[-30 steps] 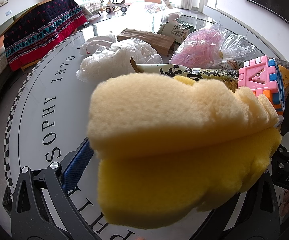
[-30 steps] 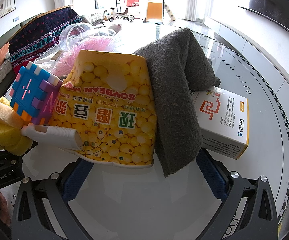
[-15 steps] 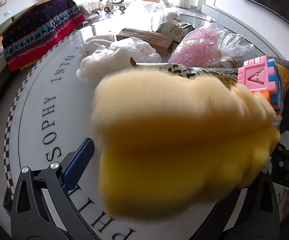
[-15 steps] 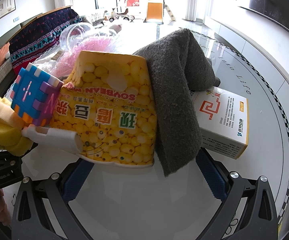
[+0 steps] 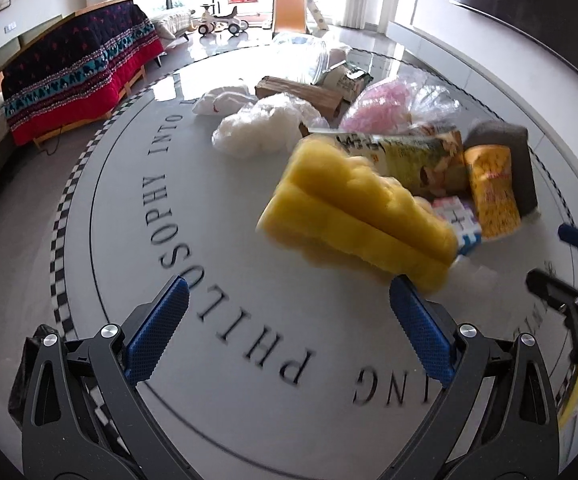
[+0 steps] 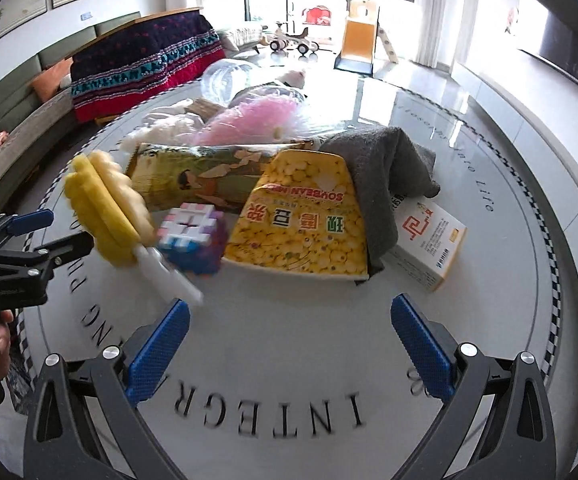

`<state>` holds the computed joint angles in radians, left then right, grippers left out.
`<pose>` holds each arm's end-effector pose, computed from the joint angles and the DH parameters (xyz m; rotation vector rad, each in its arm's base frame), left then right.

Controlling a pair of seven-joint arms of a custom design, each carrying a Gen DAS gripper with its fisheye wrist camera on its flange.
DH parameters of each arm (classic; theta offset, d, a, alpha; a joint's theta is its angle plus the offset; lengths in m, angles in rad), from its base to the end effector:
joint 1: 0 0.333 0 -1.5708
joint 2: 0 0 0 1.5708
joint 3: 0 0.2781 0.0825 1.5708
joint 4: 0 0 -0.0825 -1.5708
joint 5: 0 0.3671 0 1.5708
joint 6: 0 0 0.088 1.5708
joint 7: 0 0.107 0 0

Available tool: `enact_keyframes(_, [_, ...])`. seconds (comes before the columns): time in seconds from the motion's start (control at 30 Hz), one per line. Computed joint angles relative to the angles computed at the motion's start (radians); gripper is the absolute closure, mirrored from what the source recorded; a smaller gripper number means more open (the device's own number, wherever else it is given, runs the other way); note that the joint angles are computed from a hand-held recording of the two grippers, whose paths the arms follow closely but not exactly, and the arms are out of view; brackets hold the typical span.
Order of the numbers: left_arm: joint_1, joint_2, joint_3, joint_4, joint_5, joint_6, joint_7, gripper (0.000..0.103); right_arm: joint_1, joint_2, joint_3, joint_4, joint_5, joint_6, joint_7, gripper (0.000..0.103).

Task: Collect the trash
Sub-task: 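Lift the yellow sponges with the left gripper while the right gripper grasps the pink-white toy block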

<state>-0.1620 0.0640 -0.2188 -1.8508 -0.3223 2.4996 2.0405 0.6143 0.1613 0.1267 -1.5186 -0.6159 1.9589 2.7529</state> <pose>0.5640 -0.2205 0.5190 -1.2397 2.4834 -0.8545 0.4833 0.3828 0.5696 -1.6031 2.1485 -0.7244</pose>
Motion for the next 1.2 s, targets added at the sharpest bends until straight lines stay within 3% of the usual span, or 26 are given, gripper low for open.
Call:
enact_keyframes(0.3, [0.005,-0.119,0.043,-0.114,-0.246,-0.041,0.138,0.006,0.011,-0.021,0.021,0.005,-0.015,0.068,-0.005,0.006])
enact_keyframes(0.5, [0.007,-0.127,0.07,-0.128,-0.243,-0.048,0.134,0.006,0.021,0.15,-0.016,0.212,0.044,0.1,-0.126,0.027])
enact_keyframes(0.67, [0.016,-0.115,0.077,-0.128,-0.263,-0.078,0.119,0.006,0.049,0.296,-0.072,0.387,0.117,0.05,-0.217,0.029])
enact_keyframes(0.83, [0.026,-0.13,0.083,-0.139,-0.284,-0.094,0.097,0.006,0.062,0.363,-0.119,0.46,0.183,0.003,-0.252,0.033])
enact_keyframes(0.87, [0.028,-0.133,0.084,-0.14,-0.283,-0.102,0.09,0.006,0.063,0.373,-0.124,0.47,0.196,-0.007,-0.256,0.038])
enact_keyframes(0.9, [0.029,-0.137,0.086,-0.143,-0.286,-0.112,0.083,0.006,0.061,0.38,-0.126,0.476,0.212,-0.016,-0.259,0.059])
enact_keyframes(1.03, [0.027,-0.144,0.084,-0.149,-0.272,-0.127,0.038,0.006,0.054,0.3,-0.126,0.336,0.238,0.074,-0.232,0.059])
enact_keyframes(1.2, [0.027,-0.124,0.082,-0.127,-0.264,-0.166,-0.091,0.006,0.07,0.145,-0.111,0.139,0.133,0.182,-0.138,0.059])
